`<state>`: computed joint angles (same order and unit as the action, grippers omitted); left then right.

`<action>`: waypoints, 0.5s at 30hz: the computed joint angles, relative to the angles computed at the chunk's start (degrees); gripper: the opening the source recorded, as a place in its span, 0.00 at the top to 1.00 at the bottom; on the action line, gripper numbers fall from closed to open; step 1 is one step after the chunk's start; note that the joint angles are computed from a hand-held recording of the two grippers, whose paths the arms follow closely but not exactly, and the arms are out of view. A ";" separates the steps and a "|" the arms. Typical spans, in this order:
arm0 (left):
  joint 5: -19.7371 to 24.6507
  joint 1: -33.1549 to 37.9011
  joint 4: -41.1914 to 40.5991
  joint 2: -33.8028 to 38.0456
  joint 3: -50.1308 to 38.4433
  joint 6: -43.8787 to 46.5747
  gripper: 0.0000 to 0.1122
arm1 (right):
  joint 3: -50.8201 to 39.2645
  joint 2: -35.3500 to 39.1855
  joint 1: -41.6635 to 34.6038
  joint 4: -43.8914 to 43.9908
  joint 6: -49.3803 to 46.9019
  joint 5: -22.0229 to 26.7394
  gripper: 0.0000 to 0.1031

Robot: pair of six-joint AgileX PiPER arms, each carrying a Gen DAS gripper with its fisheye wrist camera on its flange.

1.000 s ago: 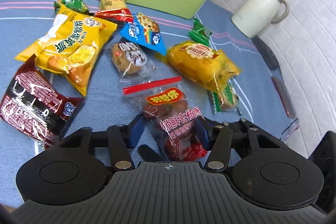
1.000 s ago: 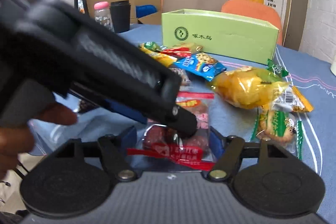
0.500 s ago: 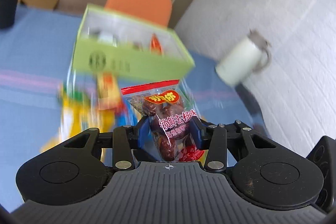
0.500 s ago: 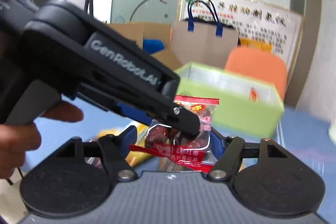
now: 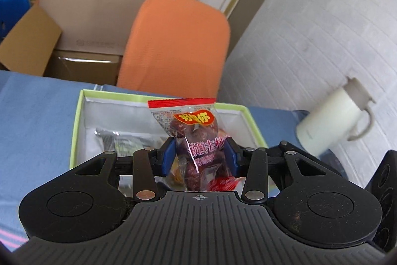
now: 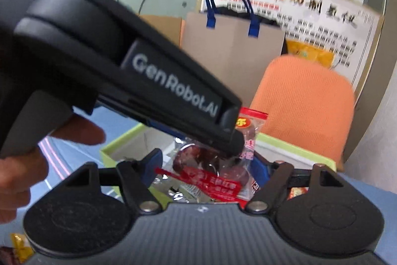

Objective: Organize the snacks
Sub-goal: 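Carry the red-date bag into the box and release with the left tool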

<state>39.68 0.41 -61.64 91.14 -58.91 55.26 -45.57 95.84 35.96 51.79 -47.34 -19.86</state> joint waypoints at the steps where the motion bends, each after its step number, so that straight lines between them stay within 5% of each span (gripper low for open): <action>1: -0.98 -0.38 0.02 0.96 -0.53 0.33 0.75 | -0.13 0.42 -0.36 -1.15 0.82 0.05 0.21; 3: -2.79 -0.41 0.03 1.50 -0.84 1.06 0.65 | 1.97 -0.48 0.11 -3.49 3.25 -3.01 0.11; 7: -0.30 4.25 -7.23 -2.12 2.59 8.59 0.54 | 8.23 -6.48 2.03 -5.53 7.21 -8.93 0.10; 15: 13.35 19.41 -9.77 -15.60 12.99 18.28 0.45 | 19.51 -19.98 21.05 11.42 1.07 -20.71 0.10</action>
<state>53.03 19.82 -71.41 75.54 -45.92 73.53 -26.05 75.86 57.01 63.21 -46.27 -40.57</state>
